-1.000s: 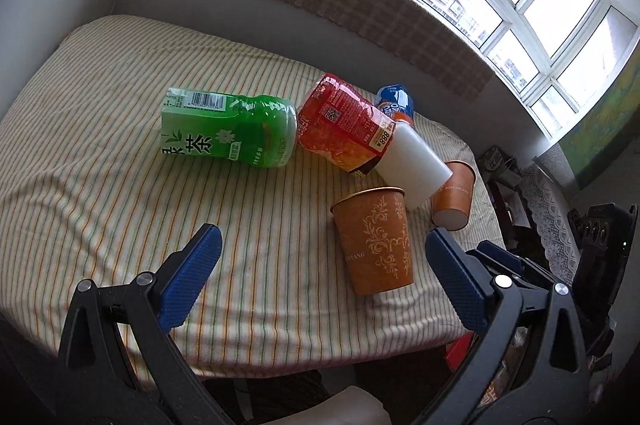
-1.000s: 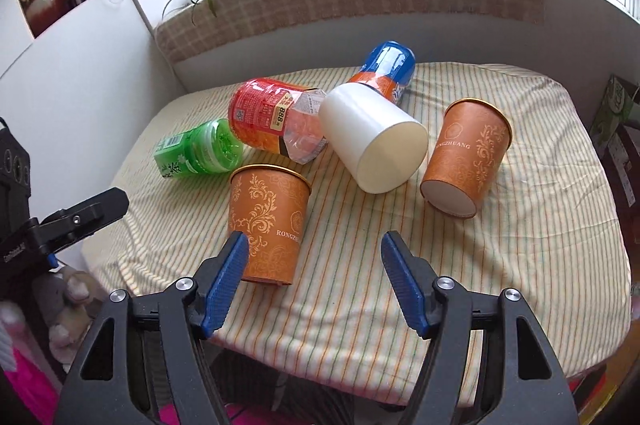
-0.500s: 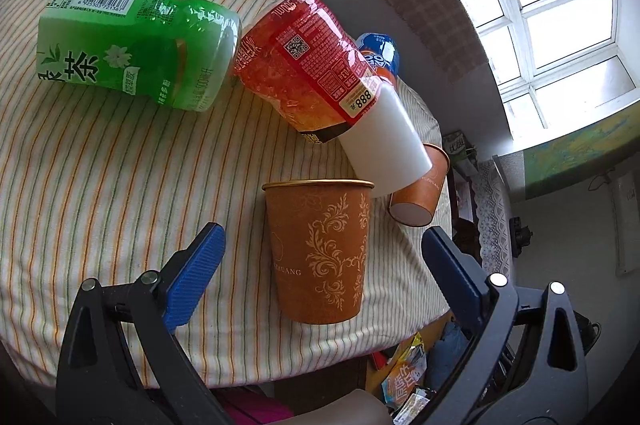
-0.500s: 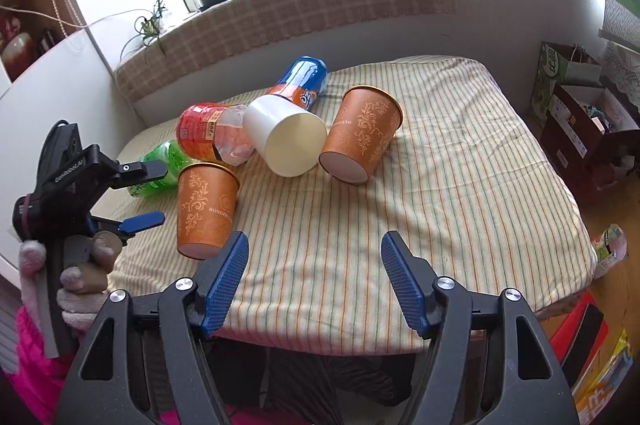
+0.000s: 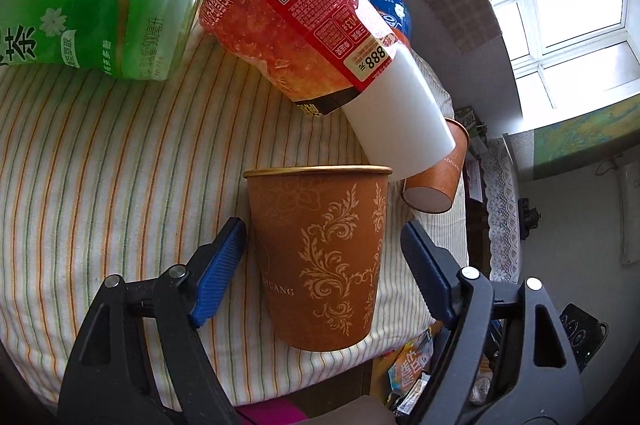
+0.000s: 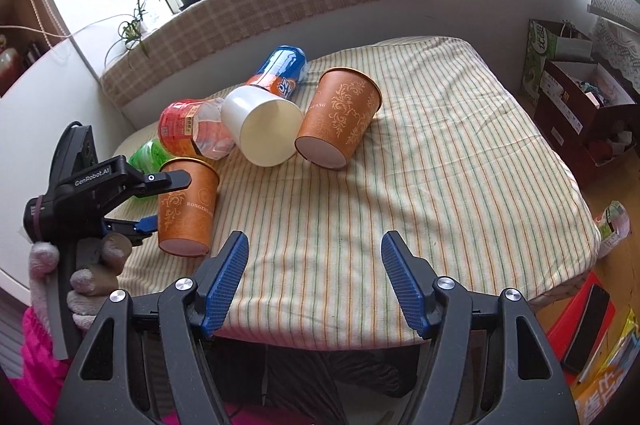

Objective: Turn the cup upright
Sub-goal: 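Lower the upright brown cup onto the bed and open the right gripper, then grasp the upright brown cup with the left gripper and lift it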

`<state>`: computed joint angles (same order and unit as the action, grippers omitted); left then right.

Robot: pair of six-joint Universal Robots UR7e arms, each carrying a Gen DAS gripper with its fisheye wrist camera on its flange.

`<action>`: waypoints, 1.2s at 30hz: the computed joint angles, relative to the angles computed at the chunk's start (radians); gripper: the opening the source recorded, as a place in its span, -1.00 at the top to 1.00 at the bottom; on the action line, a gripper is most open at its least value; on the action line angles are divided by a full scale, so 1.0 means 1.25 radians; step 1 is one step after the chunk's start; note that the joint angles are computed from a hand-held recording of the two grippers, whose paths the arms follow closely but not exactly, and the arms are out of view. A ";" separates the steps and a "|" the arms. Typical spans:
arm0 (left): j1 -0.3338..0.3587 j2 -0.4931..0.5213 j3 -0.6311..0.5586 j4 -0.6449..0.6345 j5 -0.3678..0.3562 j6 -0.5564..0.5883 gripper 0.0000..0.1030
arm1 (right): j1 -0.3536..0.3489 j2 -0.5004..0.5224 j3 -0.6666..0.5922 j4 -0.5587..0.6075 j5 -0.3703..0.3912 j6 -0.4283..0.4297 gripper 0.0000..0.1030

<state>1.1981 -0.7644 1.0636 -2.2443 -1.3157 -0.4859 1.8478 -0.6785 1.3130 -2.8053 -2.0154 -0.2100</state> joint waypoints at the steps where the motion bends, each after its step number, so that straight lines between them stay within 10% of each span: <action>1: -0.001 0.002 -0.002 0.001 0.006 0.001 -0.55 | 0.001 0.001 0.000 -0.001 -0.004 -0.004 -0.33; 14: -0.025 0.006 0.002 -0.001 0.065 0.054 -0.28 | 0.006 0.011 -0.016 0.013 -0.005 -0.001 -0.33; 28: -0.103 -0.029 0.141 -0.225 0.349 0.324 -0.28 | 0.016 0.025 -0.028 0.016 -0.011 0.000 -0.33; 36: -0.098 -0.010 0.151 -0.315 0.346 0.395 -0.28 | 0.022 0.028 -0.030 0.022 -0.016 -0.007 -0.33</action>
